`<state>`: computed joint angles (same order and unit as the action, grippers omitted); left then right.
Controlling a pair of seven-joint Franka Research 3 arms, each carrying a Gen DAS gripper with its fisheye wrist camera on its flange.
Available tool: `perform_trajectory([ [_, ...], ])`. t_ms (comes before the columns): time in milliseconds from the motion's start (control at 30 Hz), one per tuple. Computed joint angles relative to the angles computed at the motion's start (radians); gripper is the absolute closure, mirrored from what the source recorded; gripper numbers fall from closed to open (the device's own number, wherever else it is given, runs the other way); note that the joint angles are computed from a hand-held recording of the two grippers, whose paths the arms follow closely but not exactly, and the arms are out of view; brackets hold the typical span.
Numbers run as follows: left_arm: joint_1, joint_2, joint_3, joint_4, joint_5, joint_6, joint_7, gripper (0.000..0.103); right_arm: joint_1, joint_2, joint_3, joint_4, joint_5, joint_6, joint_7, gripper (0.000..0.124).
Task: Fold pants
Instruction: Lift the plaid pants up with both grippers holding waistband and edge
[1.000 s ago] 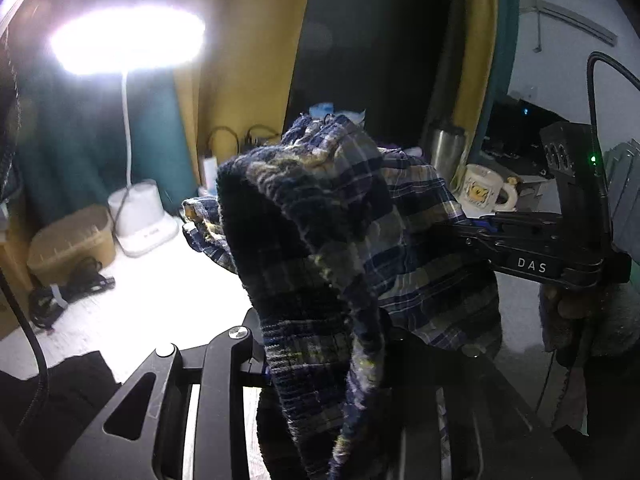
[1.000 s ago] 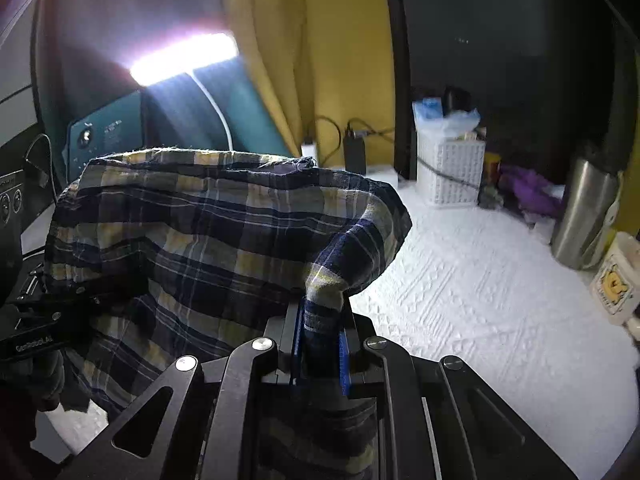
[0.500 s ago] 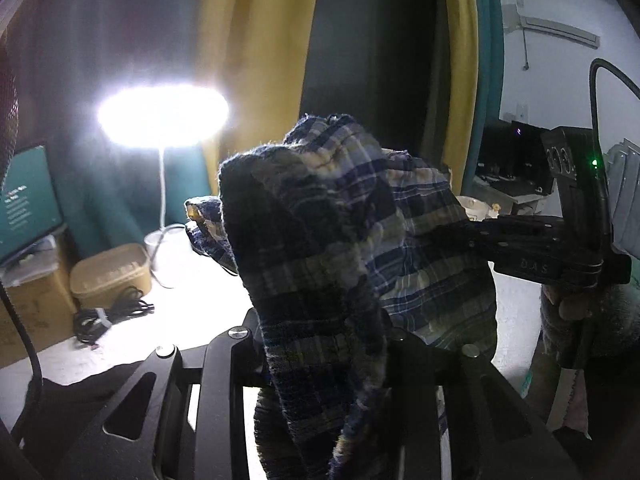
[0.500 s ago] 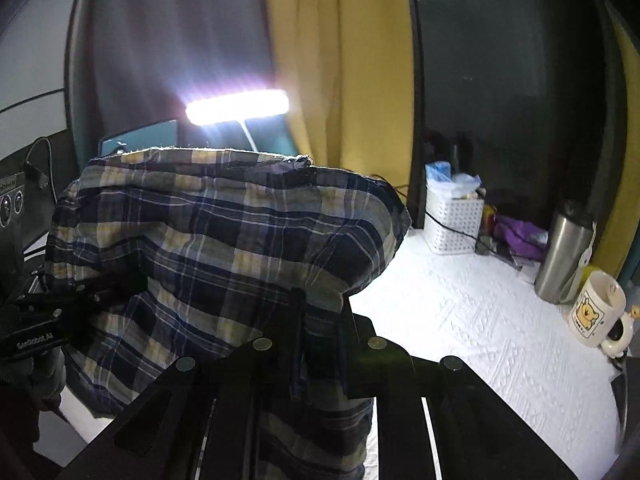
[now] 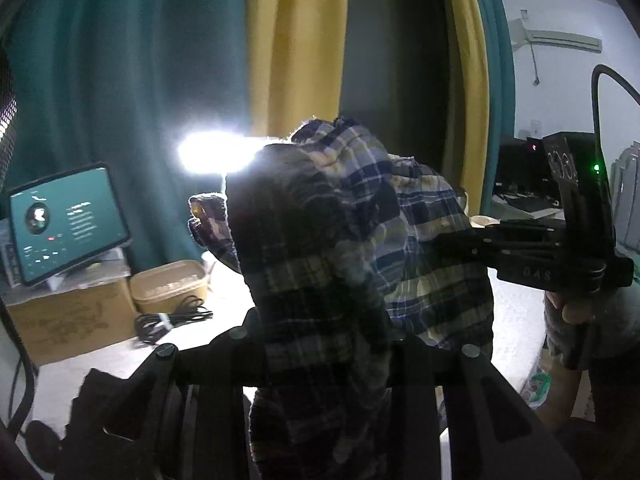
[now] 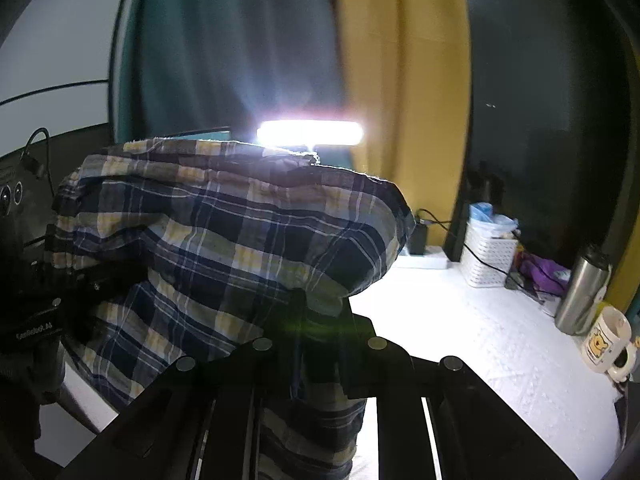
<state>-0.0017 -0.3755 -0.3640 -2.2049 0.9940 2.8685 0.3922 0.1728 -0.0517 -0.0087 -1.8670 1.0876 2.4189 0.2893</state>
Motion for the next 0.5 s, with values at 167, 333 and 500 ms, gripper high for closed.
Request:
perform_trajectory([
  [167,0.013,-0.094,0.001,-0.071,0.001,0.0,-0.024,0.074,0.029,-0.052,0.011,-0.043,0.012,0.008,-0.026,0.11],
  [333,0.023,-0.197,0.0,-0.15,-0.036,-0.006,-0.004,0.074,0.061,-0.089,0.011,-0.072,0.015,0.007,-0.047,0.109],
  [500,0.017,-0.286,0.003,-0.22,-0.104,-0.047,0.058,0.074,0.088,-0.103,0.014,-0.091,-0.008,-0.001,-0.048,0.11],
])
